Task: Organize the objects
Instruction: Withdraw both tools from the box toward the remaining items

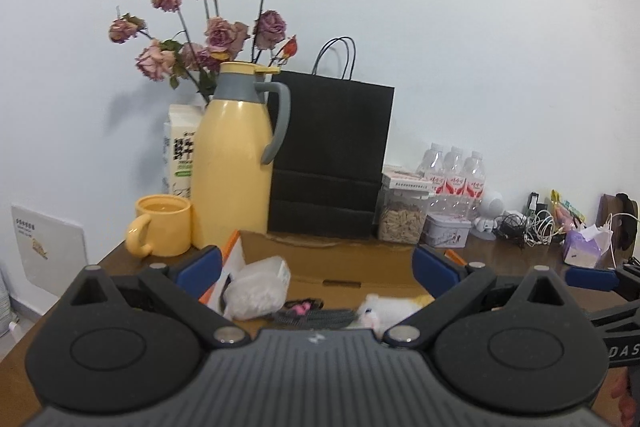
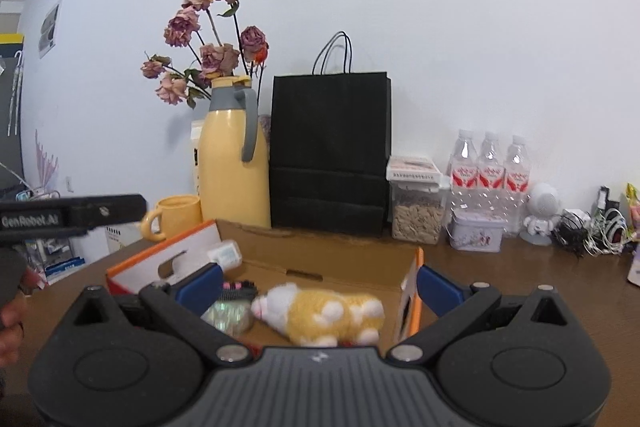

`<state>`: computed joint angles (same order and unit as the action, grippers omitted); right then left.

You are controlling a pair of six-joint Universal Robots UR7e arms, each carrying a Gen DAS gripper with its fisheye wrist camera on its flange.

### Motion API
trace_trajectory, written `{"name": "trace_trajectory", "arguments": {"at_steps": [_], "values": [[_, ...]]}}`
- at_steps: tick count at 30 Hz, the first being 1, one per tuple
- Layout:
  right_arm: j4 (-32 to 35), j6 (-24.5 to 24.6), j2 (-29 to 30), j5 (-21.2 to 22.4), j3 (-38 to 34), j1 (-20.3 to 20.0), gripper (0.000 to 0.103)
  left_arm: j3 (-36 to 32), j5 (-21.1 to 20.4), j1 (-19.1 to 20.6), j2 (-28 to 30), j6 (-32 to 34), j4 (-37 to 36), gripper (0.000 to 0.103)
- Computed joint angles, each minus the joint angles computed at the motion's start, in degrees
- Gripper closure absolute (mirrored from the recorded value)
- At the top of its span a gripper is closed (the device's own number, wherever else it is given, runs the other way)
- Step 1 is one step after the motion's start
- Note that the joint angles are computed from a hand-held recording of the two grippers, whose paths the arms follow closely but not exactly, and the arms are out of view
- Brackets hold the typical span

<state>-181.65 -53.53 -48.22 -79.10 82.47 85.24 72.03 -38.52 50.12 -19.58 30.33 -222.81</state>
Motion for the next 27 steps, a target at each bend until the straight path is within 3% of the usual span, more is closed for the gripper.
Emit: {"name": "trace_trajectory", "arguments": {"at_steps": [9, 16, 27], "values": [[-1.5, 0.5, -6.1, -3.4, 8.9, -2.8, 0.000, 10.9, 6.8, -2.0, -4.2, -2.1, -2.4, 0.000], [-1.3, -1.2, -9.4, -5.5, 14.2, -4.6, 0.000, 18.4, 10.8, -2.8, -6.6, -8.1, -1.9, 0.000], [0.2, -2.8, -7.7, -9.2, 14.0, -4.5, 0.000, 24.1, 14.0, -3.4, -8.7, -13.1, -2.1, 0.000]]}}
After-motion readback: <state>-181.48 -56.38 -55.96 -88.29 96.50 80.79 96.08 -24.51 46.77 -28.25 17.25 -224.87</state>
